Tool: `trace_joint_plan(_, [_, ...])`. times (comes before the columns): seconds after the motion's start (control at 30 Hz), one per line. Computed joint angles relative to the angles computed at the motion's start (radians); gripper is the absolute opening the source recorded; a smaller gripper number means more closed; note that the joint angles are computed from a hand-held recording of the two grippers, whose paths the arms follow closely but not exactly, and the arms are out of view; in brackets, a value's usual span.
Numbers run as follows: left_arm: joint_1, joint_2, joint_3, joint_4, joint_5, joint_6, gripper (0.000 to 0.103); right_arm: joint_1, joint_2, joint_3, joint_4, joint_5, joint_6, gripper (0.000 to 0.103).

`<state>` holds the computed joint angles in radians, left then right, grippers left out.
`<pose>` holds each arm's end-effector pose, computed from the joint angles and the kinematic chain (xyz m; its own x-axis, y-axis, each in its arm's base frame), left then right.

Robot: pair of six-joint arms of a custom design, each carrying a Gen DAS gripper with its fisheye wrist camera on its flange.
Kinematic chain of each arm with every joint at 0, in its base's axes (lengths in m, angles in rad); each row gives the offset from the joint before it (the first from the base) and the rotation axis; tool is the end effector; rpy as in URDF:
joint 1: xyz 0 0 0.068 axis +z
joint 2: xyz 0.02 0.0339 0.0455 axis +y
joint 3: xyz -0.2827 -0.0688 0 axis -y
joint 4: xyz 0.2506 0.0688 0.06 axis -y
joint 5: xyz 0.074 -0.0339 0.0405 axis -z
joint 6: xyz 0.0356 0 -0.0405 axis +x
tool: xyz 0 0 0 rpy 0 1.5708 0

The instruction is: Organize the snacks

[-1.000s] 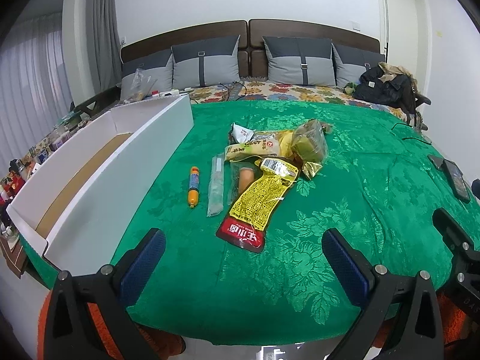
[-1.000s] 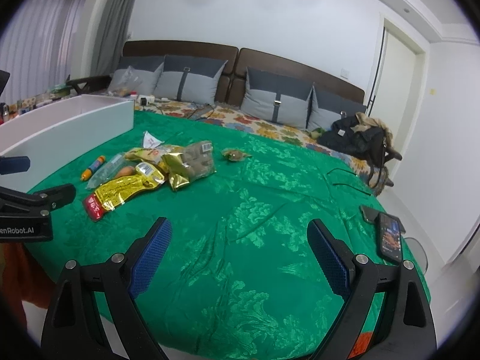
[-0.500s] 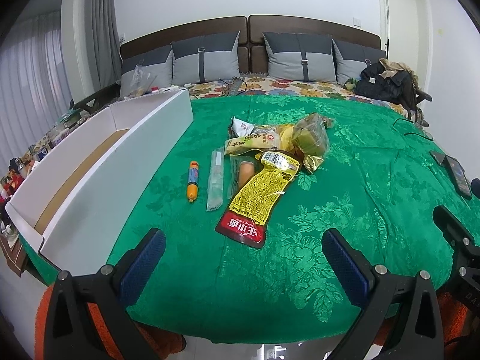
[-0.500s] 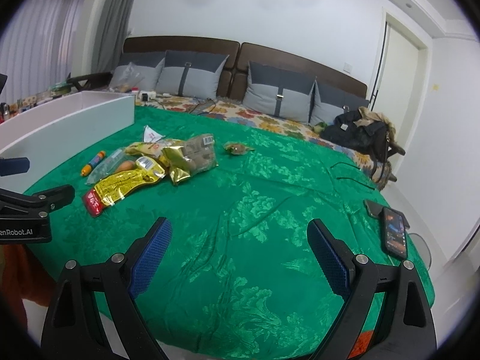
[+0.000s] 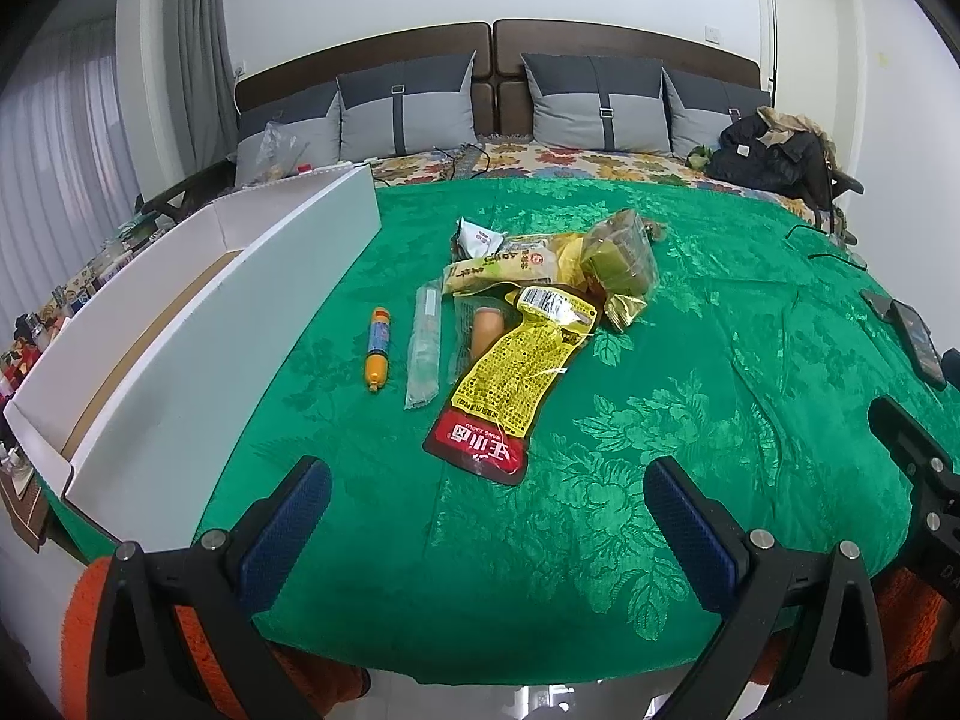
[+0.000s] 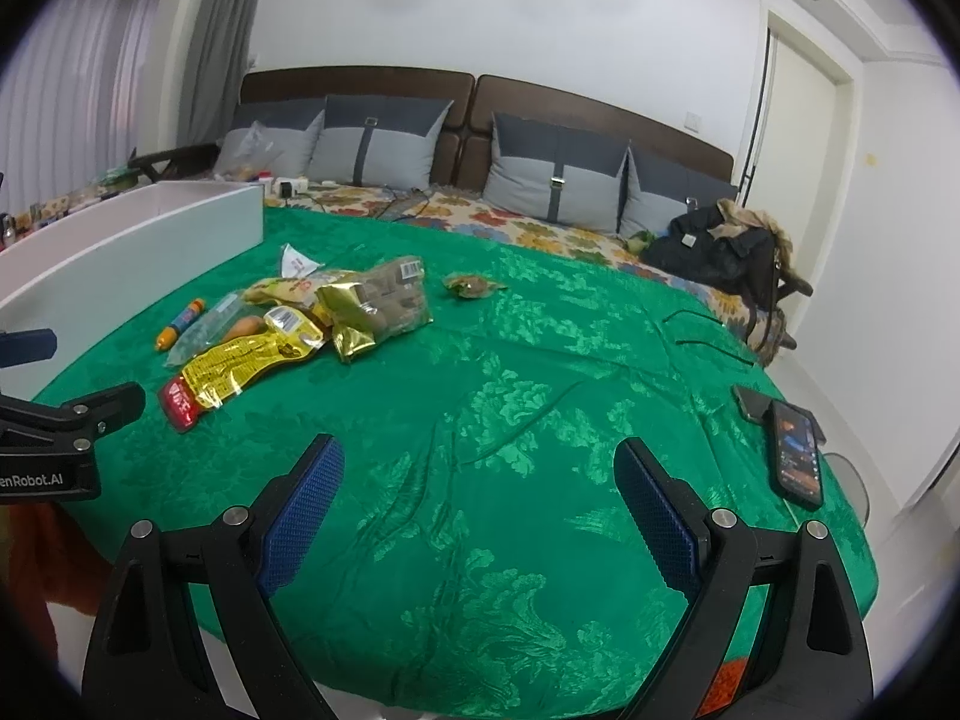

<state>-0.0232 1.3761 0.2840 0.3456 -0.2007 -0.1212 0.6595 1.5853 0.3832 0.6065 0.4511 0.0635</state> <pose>0.2140 0.0021 0.1221 -0.6590 -0.1032 -0.7451 -0.2047 0.9778 0.0456 0.2135 0.1459 0.1245 -0.4594 -0.2839 -0.8417 -0.2375 0.9523 -0.1915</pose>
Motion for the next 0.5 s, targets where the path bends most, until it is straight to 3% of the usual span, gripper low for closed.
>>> trace_joint_plan(0.5, [0.004, 0.008, -0.002, 0.007, 0.004, 0.001, 0.103, -0.003, 0.016, 0.005, 0.005, -0.005, 0.001, 0.094])
